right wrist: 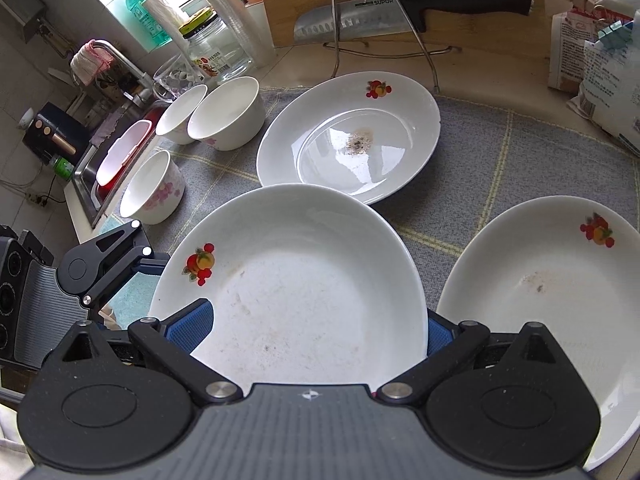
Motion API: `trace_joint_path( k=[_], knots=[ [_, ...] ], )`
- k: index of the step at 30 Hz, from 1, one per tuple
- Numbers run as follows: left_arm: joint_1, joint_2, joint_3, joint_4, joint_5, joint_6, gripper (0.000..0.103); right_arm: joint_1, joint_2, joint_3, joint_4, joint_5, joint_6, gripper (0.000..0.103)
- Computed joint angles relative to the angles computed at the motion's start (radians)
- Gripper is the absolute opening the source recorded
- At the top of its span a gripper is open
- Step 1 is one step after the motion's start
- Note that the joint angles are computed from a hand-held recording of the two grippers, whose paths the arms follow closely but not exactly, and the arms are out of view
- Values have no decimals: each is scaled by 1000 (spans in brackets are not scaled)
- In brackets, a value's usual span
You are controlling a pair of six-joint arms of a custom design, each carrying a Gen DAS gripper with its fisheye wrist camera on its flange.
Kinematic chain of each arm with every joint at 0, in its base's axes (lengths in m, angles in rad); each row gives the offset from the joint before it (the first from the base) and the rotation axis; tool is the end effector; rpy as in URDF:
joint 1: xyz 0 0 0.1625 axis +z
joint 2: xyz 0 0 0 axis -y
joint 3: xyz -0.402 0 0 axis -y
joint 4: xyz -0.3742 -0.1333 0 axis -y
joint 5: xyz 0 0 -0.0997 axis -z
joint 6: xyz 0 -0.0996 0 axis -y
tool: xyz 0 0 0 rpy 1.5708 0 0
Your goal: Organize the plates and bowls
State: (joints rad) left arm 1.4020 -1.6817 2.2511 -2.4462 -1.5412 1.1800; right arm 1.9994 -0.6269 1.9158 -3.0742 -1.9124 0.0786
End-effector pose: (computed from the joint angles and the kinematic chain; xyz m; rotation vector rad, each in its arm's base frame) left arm 0.0678 -0.4130 0.2954 1.8332 2.3039 -0.3761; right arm 0.3182 -0.4560 -0.0316 0.4418 -2.8012 0.4182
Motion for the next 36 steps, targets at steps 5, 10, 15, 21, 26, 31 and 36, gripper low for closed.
trace_joint_path(
  k=[5, 10, 15, 21, 26, 31, 36],
  knots=[
    [-32, 41, 1, -21, 4, -23, 102, -25, -37, 43, -27, -5, -9, 103],
    [-64, 82, 6, -55, 4, -41, 102, -51, -75, 84, -58, -11, -25, 103],
    [-93, 120, 10, -84, 9, -53, 102, -76, -107, 115, -81, -16, -41, 103],
    [-110, 172, -8, -99, 10, -55, 102, -111, -138, 149, -111, -12, -57, 103],
    [-120, 217, -25, -107, 11, -57, 102, -135, -159, 178, -133, -15, -64, 103],
    [-129, 246, -30, -115, 9, -63, 102, -156, -176, 204, -152, -17, -68, 103],
    [-136, 265, -35, -121, 14, -70, 102, -173, -183, 216, -167, -14, -71, 103]
  ],
)
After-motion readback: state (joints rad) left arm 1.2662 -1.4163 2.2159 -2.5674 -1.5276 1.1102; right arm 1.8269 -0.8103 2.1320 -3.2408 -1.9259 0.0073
